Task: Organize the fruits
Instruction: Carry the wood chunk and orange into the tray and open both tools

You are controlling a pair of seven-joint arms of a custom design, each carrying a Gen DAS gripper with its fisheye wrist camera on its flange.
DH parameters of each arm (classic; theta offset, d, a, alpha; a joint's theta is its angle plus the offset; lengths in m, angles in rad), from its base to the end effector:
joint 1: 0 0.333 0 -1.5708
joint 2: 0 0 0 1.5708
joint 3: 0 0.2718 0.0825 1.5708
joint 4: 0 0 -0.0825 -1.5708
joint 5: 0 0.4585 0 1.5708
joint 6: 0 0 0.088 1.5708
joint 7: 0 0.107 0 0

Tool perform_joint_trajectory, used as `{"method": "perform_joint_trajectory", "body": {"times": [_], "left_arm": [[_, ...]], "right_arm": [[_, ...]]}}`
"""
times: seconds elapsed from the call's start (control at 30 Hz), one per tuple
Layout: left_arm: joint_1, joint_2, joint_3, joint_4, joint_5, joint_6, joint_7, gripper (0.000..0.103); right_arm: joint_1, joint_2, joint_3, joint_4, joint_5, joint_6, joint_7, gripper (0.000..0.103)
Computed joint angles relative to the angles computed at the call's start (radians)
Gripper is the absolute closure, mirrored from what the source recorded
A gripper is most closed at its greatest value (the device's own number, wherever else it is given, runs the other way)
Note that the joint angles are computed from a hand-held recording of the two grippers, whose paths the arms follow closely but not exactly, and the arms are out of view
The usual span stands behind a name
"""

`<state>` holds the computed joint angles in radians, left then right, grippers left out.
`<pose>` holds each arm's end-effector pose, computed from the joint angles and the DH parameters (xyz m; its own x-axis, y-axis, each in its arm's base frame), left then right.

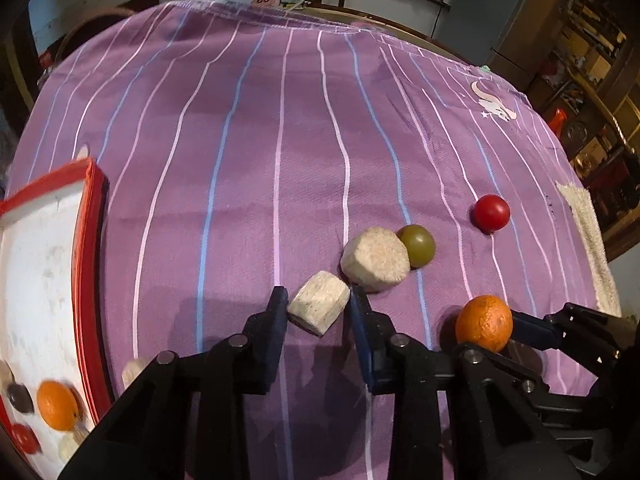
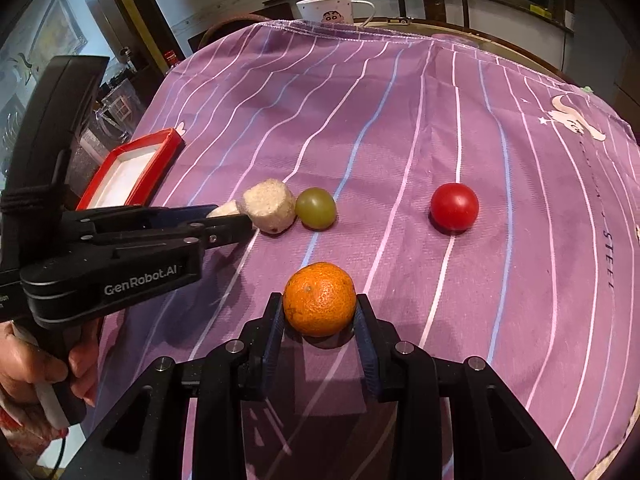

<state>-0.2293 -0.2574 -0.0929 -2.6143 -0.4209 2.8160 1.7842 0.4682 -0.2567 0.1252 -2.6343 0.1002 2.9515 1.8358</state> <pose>0.4967 -0.1419 0.2907 -0.2070 -0.9621 0.1775 -0.8910 0.1105 -0.4404 0.4359 0.2822 0.2998 0.2825 -0.9427 -0.1778 -0.8446 -0.1565 -0.5120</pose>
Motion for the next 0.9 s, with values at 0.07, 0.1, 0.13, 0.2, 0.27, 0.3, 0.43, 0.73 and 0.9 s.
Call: {"method": "perform_joint_trajectory", "body": {"times": [0.07, 0.1, 0.13, 0.2, 0.27, 0.3, 0.43, 0.73, 0.9], "left_arm": [[-0.01, -0.036, 0.016, -0.026, -0.033, -0.006, 0.015, 0.072], [-0.017, -0.062, 0.029, -0.044, -0.056, -0.009, 0.028, 0.072], [-0.024, -0.089, 0.044, -0.061, -0.077, -0.012, 0.042, 0.072], [-0.023, -0.163, 0.07, -0.108, -0.1, -0.019, 0.06, 0.072], [-0.007, -0.222, 0.085, -0.145, -0.091, -0.027, 0.059, 0.072], [0.007, -0.258, 0.096, -0.164, -0.081, -0.036, 0.06, 0.072], [0.116, -0.345, 0.104, -0.212, 0.013, -0.056, 0.017, 0.072], [0.335, -0.231, 0.139, -0.152, 0.177, -0.066, -0.071, 0.072], [0.354, -0.167, 0.163, -0.114, 0.165, -0.068, -0.049, 0.072]], "right_arm": [[-0.017, -0.018, 0.024, -0.008, -0.029, -0.004, 0.036, 0.065], [-0.021, -0.025, 0.032, -0.01, -0.04, -0.006, 0.052, 0.065], [-0.023, -0.031, 0.04, -0.011, -0.051, -0.008, 0.067, 0.065], [-0.023, -0.038, 0.052, -0.009, -0.07, -0.012, 0.093, 0.065], [-0.012, -0.033, 0.055, 0.003, -0.078, -0.014, 0.107, 0.065], [-0.004, -0.028, 0.056, 0.012, -0.08, -0.014, 0.11, 0.065], [0.03, 0.032, 0.069, 0.092, -0.088, -0.006, 0.111, 0.065], [0.11, 0.323, 0.102, 0.431, -0.066, -0.043, 0.021, 0.065], [0.149, 0.478, 0.095, 0.613, -0.142, -0.105, 0.066, 0.065]]}}
